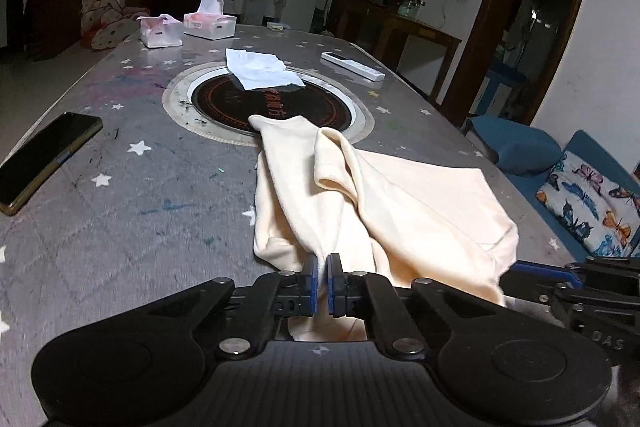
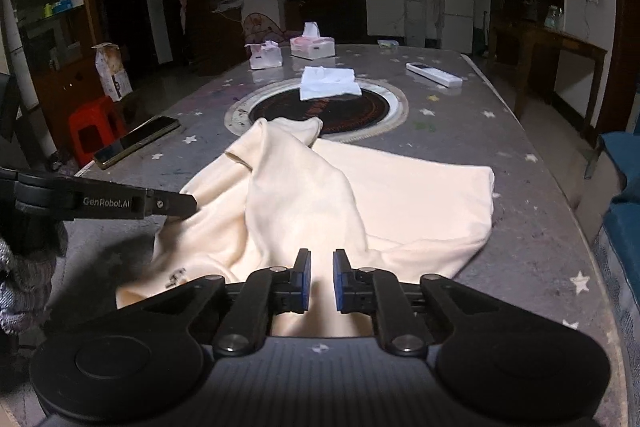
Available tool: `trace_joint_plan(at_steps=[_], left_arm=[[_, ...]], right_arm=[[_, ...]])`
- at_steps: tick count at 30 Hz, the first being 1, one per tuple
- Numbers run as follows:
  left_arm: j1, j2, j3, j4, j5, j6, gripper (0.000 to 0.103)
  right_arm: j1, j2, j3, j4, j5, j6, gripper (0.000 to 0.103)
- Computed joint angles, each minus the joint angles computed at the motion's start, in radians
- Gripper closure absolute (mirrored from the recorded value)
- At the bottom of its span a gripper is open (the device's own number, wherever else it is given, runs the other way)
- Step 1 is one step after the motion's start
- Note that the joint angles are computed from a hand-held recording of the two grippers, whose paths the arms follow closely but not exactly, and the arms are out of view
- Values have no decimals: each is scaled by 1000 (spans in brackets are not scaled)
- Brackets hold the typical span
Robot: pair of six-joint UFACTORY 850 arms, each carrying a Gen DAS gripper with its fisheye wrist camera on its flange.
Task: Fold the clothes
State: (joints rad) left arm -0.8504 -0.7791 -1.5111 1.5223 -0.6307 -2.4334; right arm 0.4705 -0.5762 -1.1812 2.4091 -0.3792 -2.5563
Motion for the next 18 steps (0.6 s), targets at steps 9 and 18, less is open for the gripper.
trace_joint_plan(at_steps=[9,18], left_arm=[[-15,6,3,-33,-20,18,91],[5,2,8,-58,21,1,67]], right_arm=[[26,-29,-26,-142,26,66,63],[35,4,14,-143,35,-12,59]])
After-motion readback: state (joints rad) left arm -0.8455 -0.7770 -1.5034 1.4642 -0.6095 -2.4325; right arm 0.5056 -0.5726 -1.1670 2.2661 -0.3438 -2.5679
